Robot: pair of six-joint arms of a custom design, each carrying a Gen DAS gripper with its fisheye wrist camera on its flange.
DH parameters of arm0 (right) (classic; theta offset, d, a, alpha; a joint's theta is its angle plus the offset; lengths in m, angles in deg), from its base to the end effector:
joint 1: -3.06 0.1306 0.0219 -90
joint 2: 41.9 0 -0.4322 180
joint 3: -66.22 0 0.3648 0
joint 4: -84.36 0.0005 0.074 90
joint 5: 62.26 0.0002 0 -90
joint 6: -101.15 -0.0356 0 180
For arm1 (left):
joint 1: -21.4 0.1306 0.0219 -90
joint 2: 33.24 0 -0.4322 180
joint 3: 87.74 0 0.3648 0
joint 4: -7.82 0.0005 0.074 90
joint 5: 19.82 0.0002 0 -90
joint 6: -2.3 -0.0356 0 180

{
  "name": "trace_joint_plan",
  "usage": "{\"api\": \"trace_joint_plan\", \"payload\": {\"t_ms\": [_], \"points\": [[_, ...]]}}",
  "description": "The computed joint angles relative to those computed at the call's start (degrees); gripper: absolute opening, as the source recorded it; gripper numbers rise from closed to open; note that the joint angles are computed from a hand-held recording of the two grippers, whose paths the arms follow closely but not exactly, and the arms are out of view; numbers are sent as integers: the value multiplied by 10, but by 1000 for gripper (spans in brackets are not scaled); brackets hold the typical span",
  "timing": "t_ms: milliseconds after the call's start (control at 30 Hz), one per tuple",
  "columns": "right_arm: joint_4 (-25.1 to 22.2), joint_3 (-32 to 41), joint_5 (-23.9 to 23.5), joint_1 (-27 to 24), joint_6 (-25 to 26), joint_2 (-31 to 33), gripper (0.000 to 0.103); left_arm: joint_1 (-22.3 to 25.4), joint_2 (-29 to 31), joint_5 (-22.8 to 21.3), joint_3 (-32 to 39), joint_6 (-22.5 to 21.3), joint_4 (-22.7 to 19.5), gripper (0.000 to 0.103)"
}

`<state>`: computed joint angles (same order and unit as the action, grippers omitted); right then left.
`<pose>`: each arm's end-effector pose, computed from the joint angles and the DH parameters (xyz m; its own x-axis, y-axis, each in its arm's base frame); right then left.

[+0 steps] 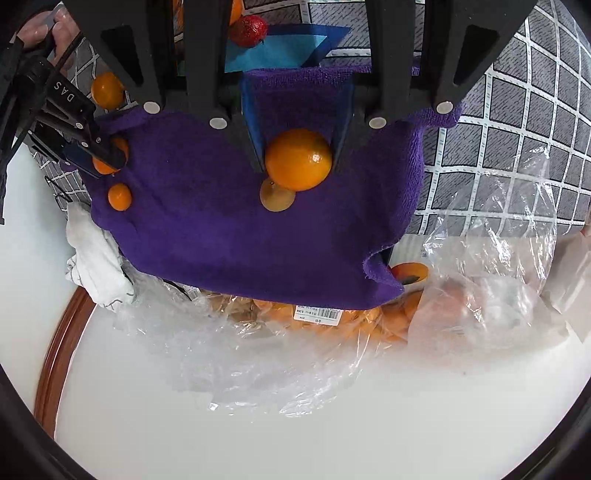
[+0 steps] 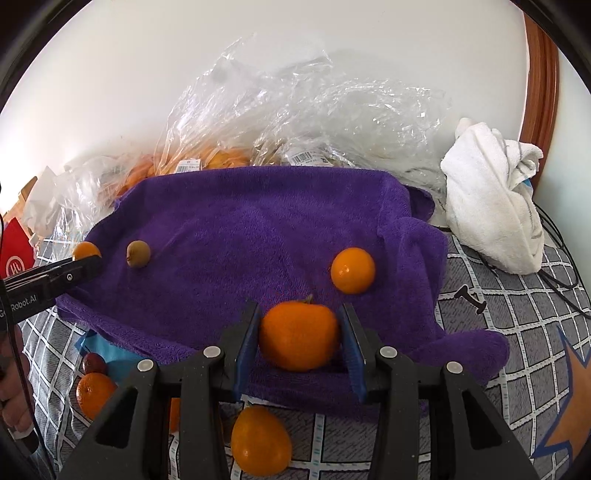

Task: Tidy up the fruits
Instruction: 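Carry the tangerine in the right gripper onto the towel while the left carries its orange, then open the right gripper to release the tangerine while the left releases its orange on the towel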

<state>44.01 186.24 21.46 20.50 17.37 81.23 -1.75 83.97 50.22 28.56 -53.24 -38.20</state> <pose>0.6684 0.2135 0.3974 -0.6119 -0.3051 -0.7297 -0.4426 0.8967 -0.0038 0.6092 -0.2478 0.4305 -0.6416 -0.3041 -0.7042 -0.2521 0.9507 -0.1808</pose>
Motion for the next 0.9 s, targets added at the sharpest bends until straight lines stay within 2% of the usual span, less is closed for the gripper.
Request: {"api": "trace_joint_plan", "payload": {"t_ms": [233, 400, 500, 567, 700, 800, 900], "points": [[1, 4, 7, 4, 6, 3, 42, 8, 0, 10, -11, 10, 2, 34], [0, -3, -6, 0, 0, -5, 42, 8, 5, 5, -7, 7, -7, 34], [16, -21, -3, 0, -2, -18, 49, 9, 3, 7, -11, 4, -3, 34], [36, -37, 0, 0, -3, -28, 59, 8, 3, 3, -13, 3, 0, 34], [60, -61, 7, 1, -8, -43, 61, 5, 3, 3, -12, -3, 1, 43], [65, -71, 15, 1, -7, -52, 61, 1, 1, -6, -10, -6, 0, 53], [70, -87, 18, 0, -7, -67, 61, -3, -2, -17, -9, -7, -1, 54]]}}
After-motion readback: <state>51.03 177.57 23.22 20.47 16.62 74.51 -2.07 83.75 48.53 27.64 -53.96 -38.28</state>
